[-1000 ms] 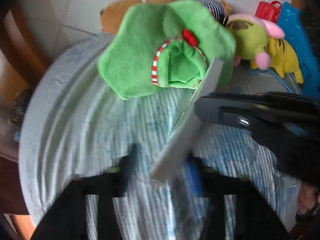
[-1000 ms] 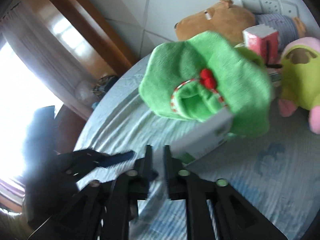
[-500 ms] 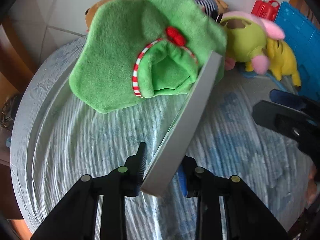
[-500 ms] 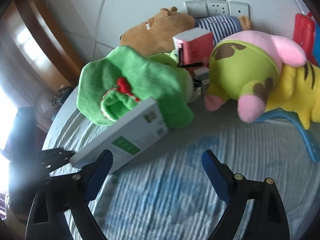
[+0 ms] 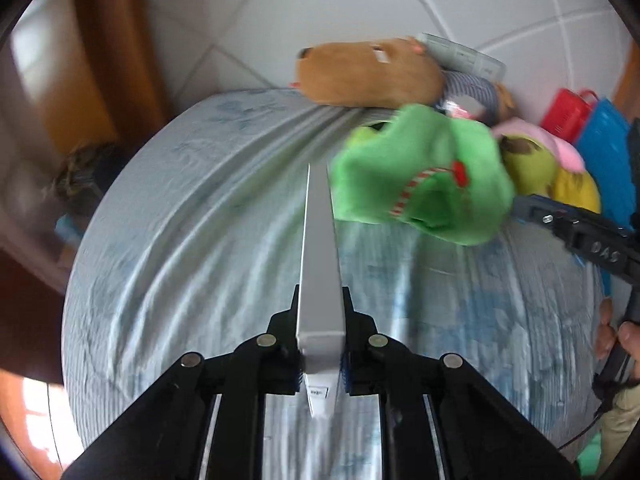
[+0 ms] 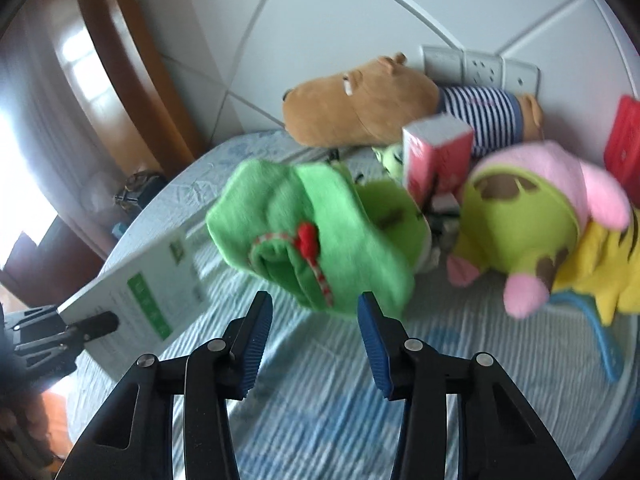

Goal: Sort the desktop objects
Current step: 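Lift the book with the left tool while the right tool grasps the green frog plush, then carry the book and green frog plush with both tools to the blue crate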

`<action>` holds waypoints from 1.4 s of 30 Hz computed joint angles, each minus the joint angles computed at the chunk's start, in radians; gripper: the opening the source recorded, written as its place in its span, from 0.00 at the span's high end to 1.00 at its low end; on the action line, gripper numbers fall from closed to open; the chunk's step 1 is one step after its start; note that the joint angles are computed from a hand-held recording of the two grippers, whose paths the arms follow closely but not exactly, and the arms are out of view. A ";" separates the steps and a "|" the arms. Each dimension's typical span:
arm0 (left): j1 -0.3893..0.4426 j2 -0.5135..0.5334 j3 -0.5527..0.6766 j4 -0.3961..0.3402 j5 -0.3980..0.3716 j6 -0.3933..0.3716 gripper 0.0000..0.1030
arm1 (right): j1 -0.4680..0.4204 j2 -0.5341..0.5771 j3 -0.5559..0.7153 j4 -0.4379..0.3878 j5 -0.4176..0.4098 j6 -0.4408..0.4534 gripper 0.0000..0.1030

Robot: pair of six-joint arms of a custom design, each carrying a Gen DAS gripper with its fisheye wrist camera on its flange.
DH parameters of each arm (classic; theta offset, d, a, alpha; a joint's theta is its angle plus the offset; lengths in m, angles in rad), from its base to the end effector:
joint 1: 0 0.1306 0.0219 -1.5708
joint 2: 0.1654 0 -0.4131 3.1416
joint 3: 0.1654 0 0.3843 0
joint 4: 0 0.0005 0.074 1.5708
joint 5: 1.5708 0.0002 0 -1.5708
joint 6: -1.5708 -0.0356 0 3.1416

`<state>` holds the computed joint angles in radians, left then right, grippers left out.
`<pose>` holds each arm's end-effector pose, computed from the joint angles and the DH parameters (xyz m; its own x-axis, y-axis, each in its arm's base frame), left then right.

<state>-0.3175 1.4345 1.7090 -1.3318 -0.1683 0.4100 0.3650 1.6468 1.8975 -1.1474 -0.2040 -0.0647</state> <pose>0.4361 -0.1376 0.5526 -0.8504 -0.1342 -0.5087 -0.1192 0.9909 -0.0620 0.5214 0.2064 0.5419 -0.7585 -0.2221 -0.6126 -0.4195 0.8858 0.1983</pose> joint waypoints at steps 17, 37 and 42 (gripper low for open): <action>0.037 0.139 -0.044 0.043 0.047 0.026 0.87 | -0.004 0.177 0.154 -0.092 -0.008 0.128 0.79; 0.005 0.153 0.038 0.101 -0.010 0.001 0.89 | 0.033 0.087 0.027 0.052 0.075 0.083 0.80; -0.049 0.103 0.073 0.078 -0.012 0.000 0.89 | 0.043 0.016 0.027 0.055 0.108 0.072 0.82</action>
<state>-0.3669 1.5372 1.7820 -1.2540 -0.1800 0.4100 0.4080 1.6626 1.9244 -1.0926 -0.0964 0.0075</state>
